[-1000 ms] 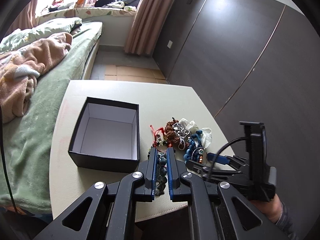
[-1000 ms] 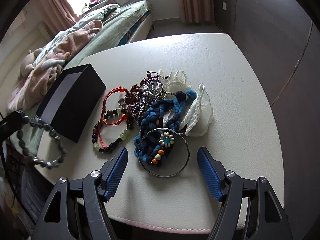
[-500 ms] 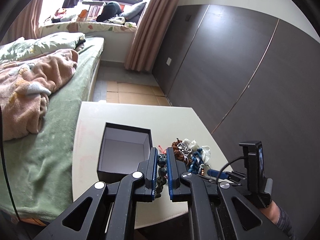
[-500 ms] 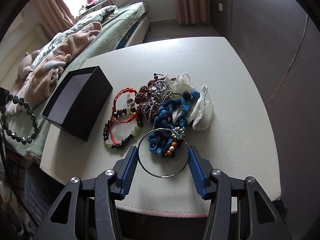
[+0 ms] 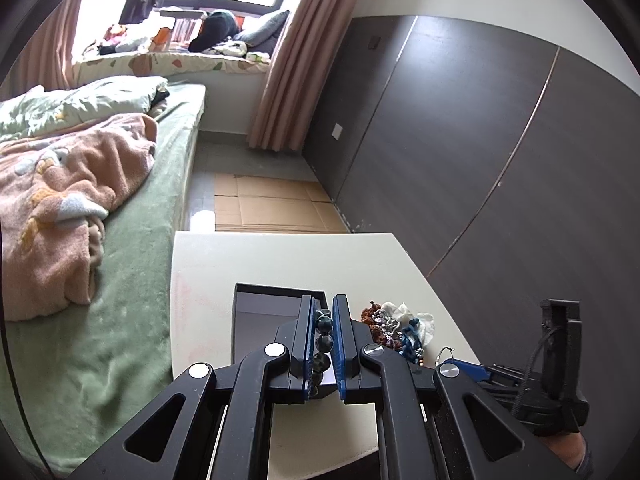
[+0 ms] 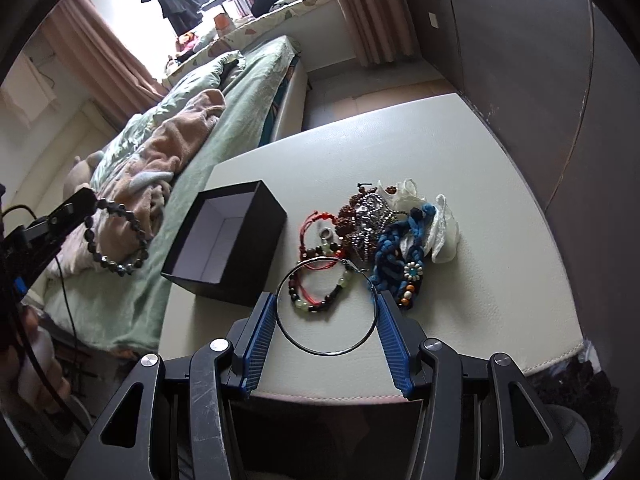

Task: Organize jewelry
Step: 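Carry the grey beaded bracelet into the black box and open the left gripper, then grasp the silver hoop with the right gripper and drop it into the box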

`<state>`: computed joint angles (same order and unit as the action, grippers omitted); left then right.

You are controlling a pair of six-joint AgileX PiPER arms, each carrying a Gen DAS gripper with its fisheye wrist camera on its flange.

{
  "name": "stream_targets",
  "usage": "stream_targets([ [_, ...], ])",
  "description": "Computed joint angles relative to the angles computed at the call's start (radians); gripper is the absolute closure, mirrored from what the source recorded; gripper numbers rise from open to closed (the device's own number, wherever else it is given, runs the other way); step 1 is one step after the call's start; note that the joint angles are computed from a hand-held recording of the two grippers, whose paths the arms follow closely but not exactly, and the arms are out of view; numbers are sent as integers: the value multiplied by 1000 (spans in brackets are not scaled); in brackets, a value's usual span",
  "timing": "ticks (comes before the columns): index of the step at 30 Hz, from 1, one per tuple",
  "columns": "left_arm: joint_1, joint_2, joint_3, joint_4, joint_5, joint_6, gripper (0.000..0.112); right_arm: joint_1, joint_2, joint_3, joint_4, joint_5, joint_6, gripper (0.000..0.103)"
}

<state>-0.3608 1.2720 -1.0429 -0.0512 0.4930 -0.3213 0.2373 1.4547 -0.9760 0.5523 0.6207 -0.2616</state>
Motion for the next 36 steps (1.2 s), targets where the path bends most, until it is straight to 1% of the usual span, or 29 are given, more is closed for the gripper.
stream_targets([
  [3,9,34,-32,-23,12,43,103,28,-14,-9,-28,0,42,52],
  [5,9,57,-54,-21,19,40,103,37,-19,-10,-38,2,55,52],
  [7,-11,82,-81,78,35,-62,103,40,-24,-10,-50,2,65,52],
  [8,-11,100,-99,92,57,-77,101,41,-26,-9,-59,2,73,52],
  [9,0,126,-124,67,88,-63,94,37,-27,-6,-60,3,73,52],
  [10,16,145,-140,32,112,-44,76,33,-29,-4,-59,5,73,51],
  [11,34,154,-141,-6,122,-32,65,26,-32,1,-54,8,68,51],
  [12,46,151,-130,-26,117,-33,44,20,-34,4,-50,10,64,52],
  [13,50,136,-104,-24,97,-52,30,14,-35,6,-47,12,60,51],
  [14,50,118,-79,-5,78,-79,27,9,-35,7,-41,13,52,51],
  [16,50,94,-46,26,67,-116,26,5,-29,1,-30,14,40,51],
  [20,85,56,8,-25,73,-90,26,26,-2,-33,-21,15,34,51],
  [25,125,-26,97,12,71,-130,26,77,55,-120,-24,17,49,51],
  [32,234,-128,182,-53,97,-60,26,152,150,-280,-32,40,77,51],
  [36,292,-154,204,-105,112,-14,26,193,199,-383,-45,66,90,51],
])
